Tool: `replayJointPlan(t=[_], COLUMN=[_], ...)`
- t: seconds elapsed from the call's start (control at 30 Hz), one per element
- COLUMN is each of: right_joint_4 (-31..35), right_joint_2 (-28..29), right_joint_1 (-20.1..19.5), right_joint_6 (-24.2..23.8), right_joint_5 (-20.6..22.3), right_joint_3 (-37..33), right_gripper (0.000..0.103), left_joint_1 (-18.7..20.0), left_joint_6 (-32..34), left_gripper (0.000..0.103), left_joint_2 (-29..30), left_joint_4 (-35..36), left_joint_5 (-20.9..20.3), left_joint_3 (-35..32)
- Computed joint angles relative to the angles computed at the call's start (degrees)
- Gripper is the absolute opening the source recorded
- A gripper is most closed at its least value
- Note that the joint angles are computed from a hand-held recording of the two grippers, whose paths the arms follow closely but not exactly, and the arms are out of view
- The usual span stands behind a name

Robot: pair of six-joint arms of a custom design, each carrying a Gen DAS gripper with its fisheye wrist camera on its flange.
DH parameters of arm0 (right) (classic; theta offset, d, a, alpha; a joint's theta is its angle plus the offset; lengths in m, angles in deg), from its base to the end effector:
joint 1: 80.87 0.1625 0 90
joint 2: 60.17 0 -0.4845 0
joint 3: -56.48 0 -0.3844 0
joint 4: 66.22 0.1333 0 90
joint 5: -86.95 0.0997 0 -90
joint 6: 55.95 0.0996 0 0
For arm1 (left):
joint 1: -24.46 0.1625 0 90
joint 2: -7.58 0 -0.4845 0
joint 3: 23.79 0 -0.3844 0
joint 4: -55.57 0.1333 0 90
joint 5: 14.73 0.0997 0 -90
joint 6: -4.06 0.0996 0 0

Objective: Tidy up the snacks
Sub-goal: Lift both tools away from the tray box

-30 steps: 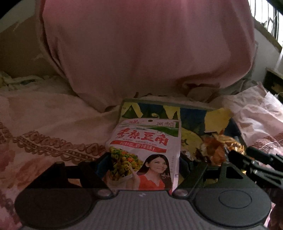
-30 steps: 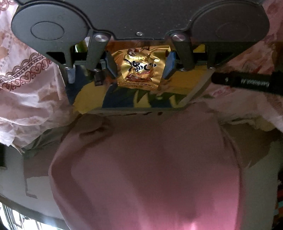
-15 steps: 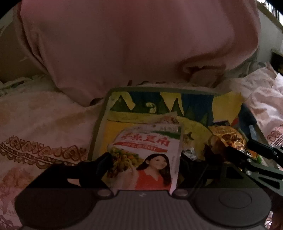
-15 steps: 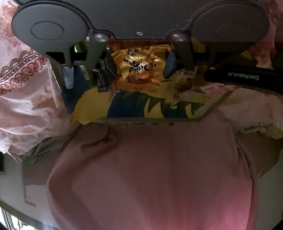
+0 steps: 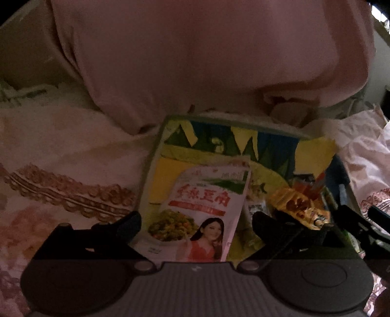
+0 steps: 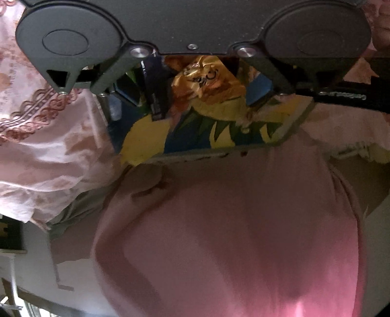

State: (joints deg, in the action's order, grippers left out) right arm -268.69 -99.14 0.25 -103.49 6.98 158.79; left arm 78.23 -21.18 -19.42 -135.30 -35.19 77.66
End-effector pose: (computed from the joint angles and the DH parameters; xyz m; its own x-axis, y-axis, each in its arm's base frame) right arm 0.0425 -0.7036 0.1349 -0.7450 -0.4622 0.4809 -0.6646 0.4526 -0.5946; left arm -0.1952 -0.6498 0.0253 -0.7036 -0.4253 -0.5692 0.2535 0.5981 -0.7603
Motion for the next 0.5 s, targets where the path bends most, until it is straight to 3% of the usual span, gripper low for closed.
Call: replayJointPlan(t=[0.13, 0.3, 0.37, 0.5], right_joint_4=[-0.4, -1.0, -1.5, -1.1], right_joint_2=[-3.3, -7.6, -9.3, -13.0], right_joint_1=[-0.2, -0.7, -1.1, -2.2], right_joint_6=[1.5, 0.1, 0.0, -1.1], right_joint_5=[1.6, 3.6, 4.6, 6.8], right_joint_3=[2.9, 7.1, 9.1, 13.0], right_gripper=[0.102, 0.102, 0.102, 0.102], left_joint_1=[-2.9, -7.2, -9.0, -12.5], left_joint_6=[-0.1, -2.6, -6.9, -20.5], left_gripper=[0.102, 0.102, 0.102, 0.103], left_joint_2=[-1.1, -2.2, -3.1, -6.0], left_joint_4=[-2.5, -5.6, -3.5, 7.3], left_joint_5=[3.0, 7.0, 8.6, 10.2], left_joint_3=[2.9, 7.7, 10.1, 15.3])
